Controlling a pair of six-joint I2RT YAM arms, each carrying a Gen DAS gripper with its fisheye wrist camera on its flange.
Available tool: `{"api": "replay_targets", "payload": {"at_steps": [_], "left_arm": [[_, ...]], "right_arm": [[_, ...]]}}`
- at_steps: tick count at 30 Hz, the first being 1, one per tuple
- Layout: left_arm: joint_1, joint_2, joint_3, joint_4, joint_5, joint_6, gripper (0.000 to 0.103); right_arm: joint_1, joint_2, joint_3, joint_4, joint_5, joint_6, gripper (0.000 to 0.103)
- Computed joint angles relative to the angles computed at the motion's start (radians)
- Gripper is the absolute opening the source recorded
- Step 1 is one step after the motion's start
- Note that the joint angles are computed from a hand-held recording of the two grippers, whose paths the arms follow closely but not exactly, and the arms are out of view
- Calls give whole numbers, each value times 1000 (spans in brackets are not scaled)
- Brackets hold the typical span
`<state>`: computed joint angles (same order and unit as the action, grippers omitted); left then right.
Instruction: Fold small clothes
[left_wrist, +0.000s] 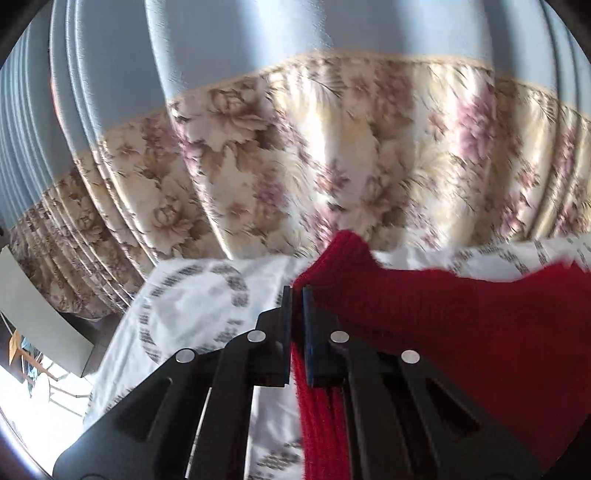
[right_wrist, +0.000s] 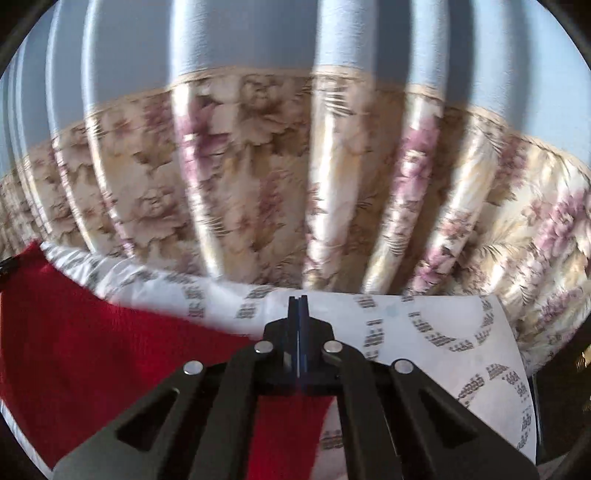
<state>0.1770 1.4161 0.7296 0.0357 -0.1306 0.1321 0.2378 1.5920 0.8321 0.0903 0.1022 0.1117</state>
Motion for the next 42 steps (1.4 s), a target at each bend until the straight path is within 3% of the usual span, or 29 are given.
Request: {"api": "replay_targets", "payload": {"at_steps": [4, 6, 7, 8, 9, 10, 11, 15, 18, 23, 28, 29, 30, 31, 33, 34, 40, 42], "left_arm": [[-36, 139, 68, -26, -57, 57, 5], [-47, 194, 71, -20, -76, 77, 16], [-49, 196, 49, 4, -83, 89, 30], [-47, 185, 32, 11, -81, 95, 68], [-42, 156, 7, 23, -74, 93, 92], [-29, 84, -43, 41, -49, 95, 94], [-15, 28, -74, 36, -24, 103, 95], [55, -224, -181, -83, 64, 118, 100], [114, -406, -283, -187, 145, 95, 100], [179, -764, -485, -354, 209, 73, 100], [109, -868, -580, -402, 194, 83, 98], [89, -872, -589, -398, 188, 81, 94], [62, -852, -595, -379, 176, 76, 77], [41, -800, -596, -348, 183, 75, 66], [8, -762, -602, -311, 169, 60, 21], [7, -759, -598, -307, 171, 65, 13], [199, -802, -556, -388, 288, 244, 12], [260, -749, -564, -364, 330, 315, 13]], "right_arm": [[-18, 67, 39, -31, -16, -3, 0], [-13, 66, 17, -23, -27, -8, 2], [-11, 54, -5, -18, -25, -12, 3], [-13, 38, -28, -15, -30, -18, 3], [-18, 19, -52, -15, -37, -22, 15], [-32, -19, -94, -17, -49, -22, 38], [-42, -46, -122, -14, -62, -22, 45], [-85, -210, -271, -46, -119, -33, 50], [-95, -374, -393, -100, -159, -14, 58], [-4, -675, -581, -218, -165, 58, 59], [99, -717, -671, -221, -135, 144, 55], [124, -708, -679, -207, -121, 157, 50], [160, -688, -689, -183, -89, 173, 35], [178, -673, -691, -165, -77, 183, 27], [220, -701, -699, -169, -27, 214, 21], [243, -724, -697, -189, 0, 230, 20], [255, -859, -651, -361, 108, 212, 17], [282, -780, -642, -328, 148, 209, 17]]}}
